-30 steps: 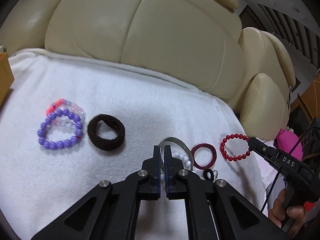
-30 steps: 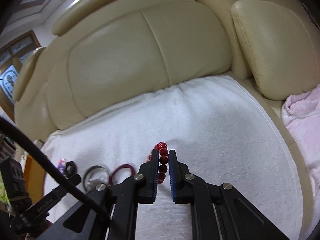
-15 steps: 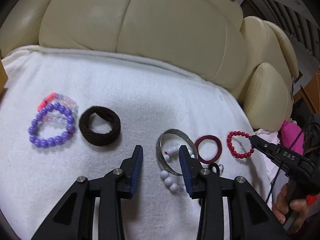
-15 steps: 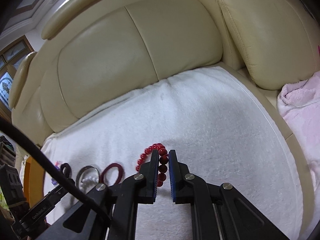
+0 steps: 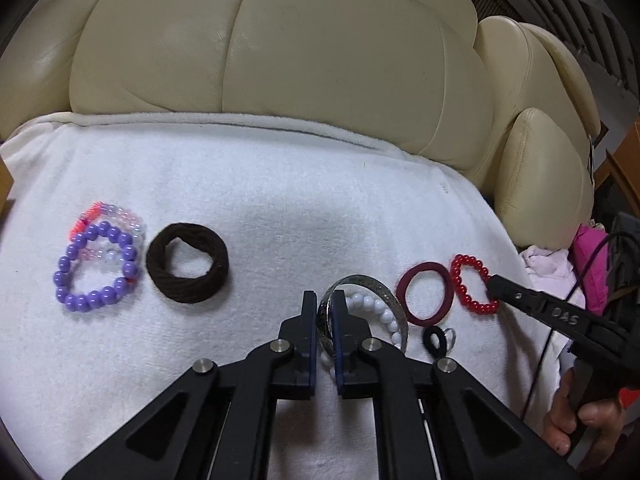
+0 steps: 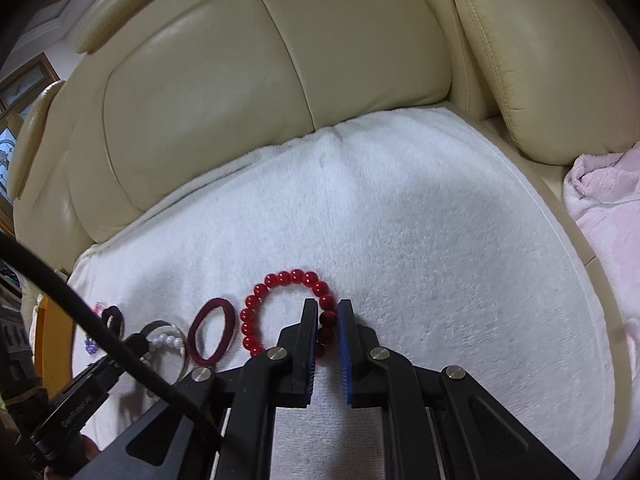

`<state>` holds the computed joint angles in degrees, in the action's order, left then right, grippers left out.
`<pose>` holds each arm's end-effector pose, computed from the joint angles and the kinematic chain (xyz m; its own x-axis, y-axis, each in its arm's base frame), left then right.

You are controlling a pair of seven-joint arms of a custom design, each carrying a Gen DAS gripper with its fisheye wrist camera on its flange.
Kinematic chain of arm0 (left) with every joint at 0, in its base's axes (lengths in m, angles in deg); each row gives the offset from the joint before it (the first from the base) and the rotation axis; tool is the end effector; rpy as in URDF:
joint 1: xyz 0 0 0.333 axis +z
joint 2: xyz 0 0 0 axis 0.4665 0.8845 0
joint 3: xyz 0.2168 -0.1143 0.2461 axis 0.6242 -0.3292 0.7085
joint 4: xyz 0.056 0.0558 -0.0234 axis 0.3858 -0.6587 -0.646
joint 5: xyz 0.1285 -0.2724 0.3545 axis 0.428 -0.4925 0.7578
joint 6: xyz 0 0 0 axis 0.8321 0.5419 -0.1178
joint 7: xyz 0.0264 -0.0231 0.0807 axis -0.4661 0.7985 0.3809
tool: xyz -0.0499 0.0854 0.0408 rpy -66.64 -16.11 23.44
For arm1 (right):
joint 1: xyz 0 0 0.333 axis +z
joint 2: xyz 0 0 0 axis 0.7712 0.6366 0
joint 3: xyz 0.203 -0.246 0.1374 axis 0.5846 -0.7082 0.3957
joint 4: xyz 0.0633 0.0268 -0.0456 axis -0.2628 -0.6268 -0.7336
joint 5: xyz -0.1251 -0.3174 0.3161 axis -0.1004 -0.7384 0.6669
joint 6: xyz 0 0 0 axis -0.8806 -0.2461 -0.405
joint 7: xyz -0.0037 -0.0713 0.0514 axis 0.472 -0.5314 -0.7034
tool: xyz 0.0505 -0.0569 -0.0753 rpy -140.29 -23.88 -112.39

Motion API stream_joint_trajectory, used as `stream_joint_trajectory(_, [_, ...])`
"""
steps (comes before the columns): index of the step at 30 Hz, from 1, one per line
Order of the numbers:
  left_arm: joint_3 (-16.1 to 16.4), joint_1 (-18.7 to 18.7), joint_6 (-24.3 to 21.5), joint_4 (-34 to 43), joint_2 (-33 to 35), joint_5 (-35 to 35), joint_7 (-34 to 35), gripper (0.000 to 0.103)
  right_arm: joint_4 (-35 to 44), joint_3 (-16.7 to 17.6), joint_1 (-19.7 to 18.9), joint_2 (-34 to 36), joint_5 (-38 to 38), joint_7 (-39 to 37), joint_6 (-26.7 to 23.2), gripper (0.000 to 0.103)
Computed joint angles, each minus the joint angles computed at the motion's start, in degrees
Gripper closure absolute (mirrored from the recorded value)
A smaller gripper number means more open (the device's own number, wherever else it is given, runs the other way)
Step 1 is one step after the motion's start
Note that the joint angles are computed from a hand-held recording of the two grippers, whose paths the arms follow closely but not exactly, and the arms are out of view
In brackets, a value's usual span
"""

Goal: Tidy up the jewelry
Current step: 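Lift the red bracelet and silver bangle off the towel with both grippers, then carry both pieces into the orange box and open both grippers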

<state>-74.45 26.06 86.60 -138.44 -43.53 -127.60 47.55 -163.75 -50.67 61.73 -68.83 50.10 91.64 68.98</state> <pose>0.6357 -0.0825 0.4367 -0.0975 -0.9350 0.3409 -0.8238 -0.1164 -0.5548 0.6261 0.1503 0.4977 -0.1158 -0.9609 -0.2516 -0.8393 0.2301 -0.4925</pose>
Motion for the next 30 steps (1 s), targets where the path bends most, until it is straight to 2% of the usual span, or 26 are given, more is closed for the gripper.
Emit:
stream_joint_trajectory(4, [0.43, -0.23, 0.85, -0.87, -2.31, -6.57, 6.54, 0.096, 1.09, 0.31, 0.25, 1.08, -3.37, 1.61, 0.37, 0.089])
stream_joint_trajectory(7, [1.58, -0.91, 0.59, -1.57, -3.99, -11.11, 11.46, 0.096, 1.94, 0.40, 0.72, 1.57, -4.15, 2.67, 0.81, 0.092])
stream_joint_trajectory(11, [3.11, -1.80, 0.38, -3.47, -6.57, -13.45, 14.61, 0.096, 1.41, 0.85, 1.42, 0.44, -7.33, 4.41, 4.34, 0.092])
stream_joint_trajectory(19, [7.25, -4.06, 1.92, -8.51, -13.11, -17.07, 20.07, 0.096, -1.36, 2.16, 2.03, -3.49, -4.30, 1.76, 11.39, 0.092])
stream_joint_trajectory(23, [9.87, -4.75, 2.02, -10.96, -16.35, -16.20, 20.00, 0.096, -2.82, 2.31, 3.20, -5.30, 1.20, -2.74, 14.07, 0.092])
stream_joint_trajectory(30, [15.14, -5.32, 1.81, -15.70, -22.80, -14.23, 19.85, 0.096, -3.02, -0.53, 10.73, -6.71, 25.21, -22.80, 16.37, 0.092])
